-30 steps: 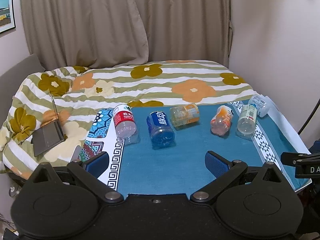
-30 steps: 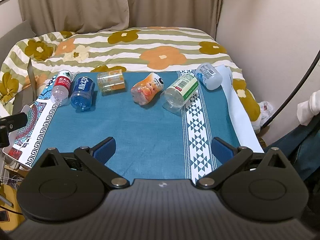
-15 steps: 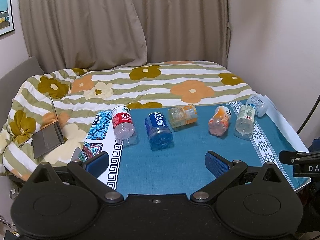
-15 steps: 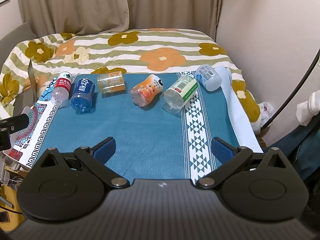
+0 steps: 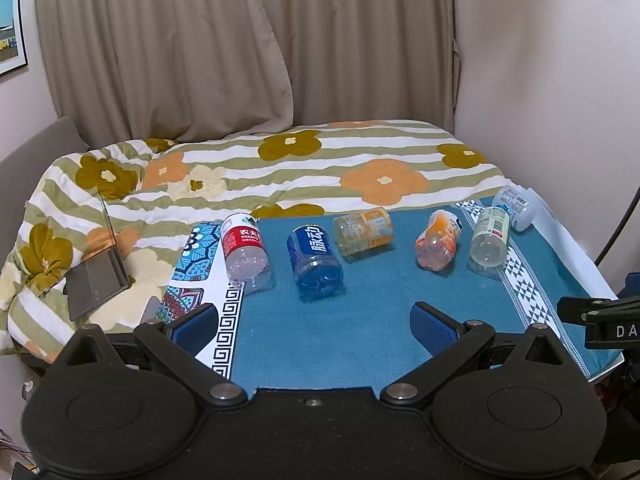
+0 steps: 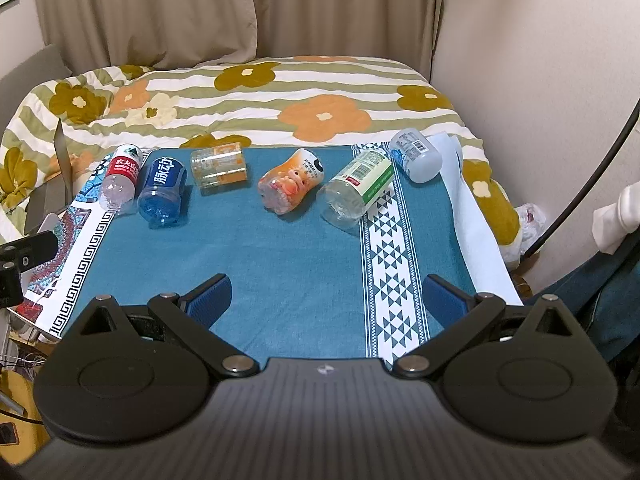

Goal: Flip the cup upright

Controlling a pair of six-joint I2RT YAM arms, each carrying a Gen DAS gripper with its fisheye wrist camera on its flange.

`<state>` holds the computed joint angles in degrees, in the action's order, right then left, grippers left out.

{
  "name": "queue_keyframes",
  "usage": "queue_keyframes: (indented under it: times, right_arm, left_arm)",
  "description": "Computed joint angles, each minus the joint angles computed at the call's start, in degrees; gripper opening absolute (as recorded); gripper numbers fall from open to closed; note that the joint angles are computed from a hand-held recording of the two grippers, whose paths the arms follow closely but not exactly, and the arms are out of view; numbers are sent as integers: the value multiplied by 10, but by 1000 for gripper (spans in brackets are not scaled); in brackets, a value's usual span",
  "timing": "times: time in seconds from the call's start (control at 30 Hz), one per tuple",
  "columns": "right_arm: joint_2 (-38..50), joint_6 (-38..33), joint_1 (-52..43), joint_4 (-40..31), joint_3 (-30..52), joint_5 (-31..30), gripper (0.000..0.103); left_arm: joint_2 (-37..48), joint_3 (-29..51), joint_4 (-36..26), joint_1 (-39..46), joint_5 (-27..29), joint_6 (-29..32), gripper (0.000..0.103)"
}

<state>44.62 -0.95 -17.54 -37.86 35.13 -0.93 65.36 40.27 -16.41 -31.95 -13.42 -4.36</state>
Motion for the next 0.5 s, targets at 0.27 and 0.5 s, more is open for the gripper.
queue_keyframes:
  times: [0.27,0.5]
  right_arm:
    - [7,-1,-3,1,3,-5,103]
    - [25,16,13,24,-8,10,103]
  left_arm:
    - [6,4,-2,-2,-2,-7,103]
    - [8,8,-6,-1,1,-6,103]
